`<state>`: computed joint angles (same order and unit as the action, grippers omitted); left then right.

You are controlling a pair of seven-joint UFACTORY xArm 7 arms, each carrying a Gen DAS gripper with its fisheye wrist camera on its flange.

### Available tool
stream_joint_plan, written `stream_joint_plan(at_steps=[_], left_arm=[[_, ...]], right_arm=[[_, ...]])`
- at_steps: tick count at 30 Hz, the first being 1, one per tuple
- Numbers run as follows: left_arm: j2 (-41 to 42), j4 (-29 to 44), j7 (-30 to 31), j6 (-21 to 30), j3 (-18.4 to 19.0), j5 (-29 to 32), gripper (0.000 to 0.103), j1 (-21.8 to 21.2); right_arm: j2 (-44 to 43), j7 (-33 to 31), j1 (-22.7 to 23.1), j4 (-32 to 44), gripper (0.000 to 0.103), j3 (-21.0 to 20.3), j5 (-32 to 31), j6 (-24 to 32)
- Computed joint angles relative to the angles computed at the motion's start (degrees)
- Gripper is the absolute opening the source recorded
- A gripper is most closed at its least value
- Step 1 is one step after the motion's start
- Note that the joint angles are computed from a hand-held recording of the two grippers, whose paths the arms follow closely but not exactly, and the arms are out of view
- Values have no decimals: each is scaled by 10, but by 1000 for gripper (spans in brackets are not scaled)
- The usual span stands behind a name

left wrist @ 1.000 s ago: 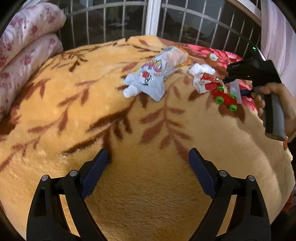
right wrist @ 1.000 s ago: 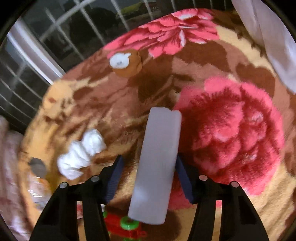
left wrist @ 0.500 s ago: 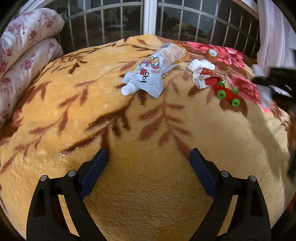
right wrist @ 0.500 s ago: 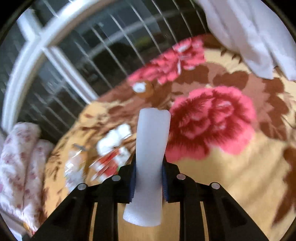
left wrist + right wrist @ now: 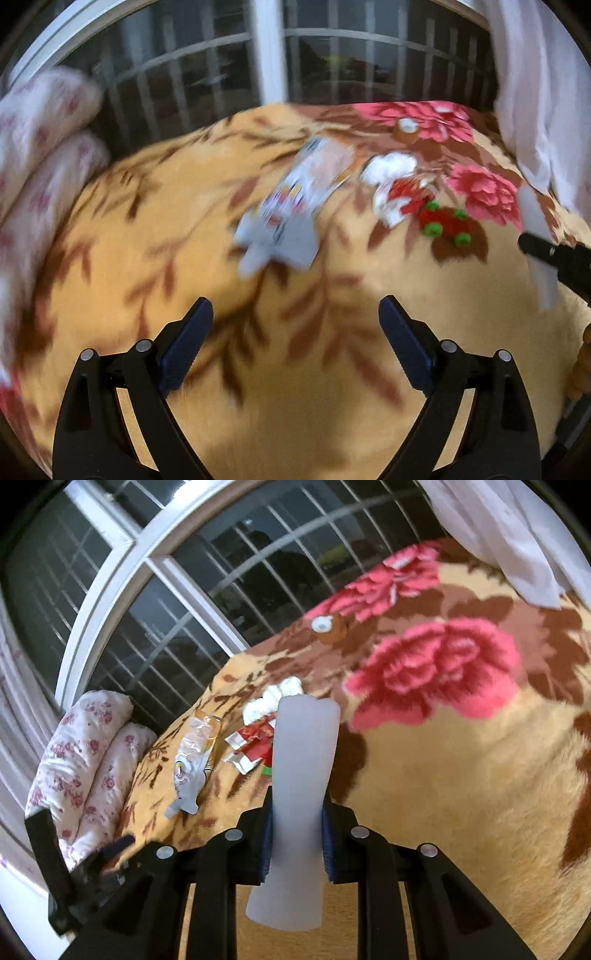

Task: Collect trash
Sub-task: 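Grasp the white drink pouch with the left gripper while the right holds the foam, then carry both items down to the orange bin and open both grippers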

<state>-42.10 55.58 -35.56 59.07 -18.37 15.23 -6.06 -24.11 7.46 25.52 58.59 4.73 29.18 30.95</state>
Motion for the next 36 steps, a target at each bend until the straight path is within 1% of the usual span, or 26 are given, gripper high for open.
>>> stream_joint_plan(at_steps=[3,4,7,9,11,15,16,17,18,19,21,23,25,29,33,36], left_arm=[[64,41,48,-19,9,20,89,2],[92,60,70,-17,12,27,89,2],[152,98,100,-11,11,61,89,6],[183,117,100,-7,11,87,89,9],[212,133,98,-7,20,99,89,7],[253,150,65,5,39,119,89,3],[253,142,54,-4,49,112,89,0],[246,129,49,-23,62,95,83,-5],[236,115,48,-42,73,78,72,-9],[226,105,51,-55,80,62,71,-12],[219,103,38,-50,69,76,62,-7],[209,103,22,-39,56,90,57,-4],[190,97,11,-39,55,83,55,-7],[134,74,16,-45,57,36,52,-22],[73,56,12,-22,36,10,50,-28],[14,42,-12,7,15,-13,49,-30]], right_arm=[[6,14,-8,5,21,1,-9,20],[8,14,-7,5,21,-2,-5,24],[14,13,-7,6,21,-8,10,35],[21,12,-9,10,21,-10,17,40],[26,10,-11,13,21,-9,24,43],[38,14,-17,23,21,-3,22,51],[40,17,-20,24,22,-1,21,51],[42,17,-21,26,22,0,21,51],[43,18,-22,27,22,1,21,51],[44,19,-23,28,22,2,20,50],[44,20,-25,28,22,5,15,48],[43,24,-27,29,22,10,6,45],[41,27,-29,28,22,13,-3,40],[34,32,-28,22,21,14,-14,34],[27,31,-24,17,21,11,-15,29],[17,23,-16,11,21,9,-10,25]])
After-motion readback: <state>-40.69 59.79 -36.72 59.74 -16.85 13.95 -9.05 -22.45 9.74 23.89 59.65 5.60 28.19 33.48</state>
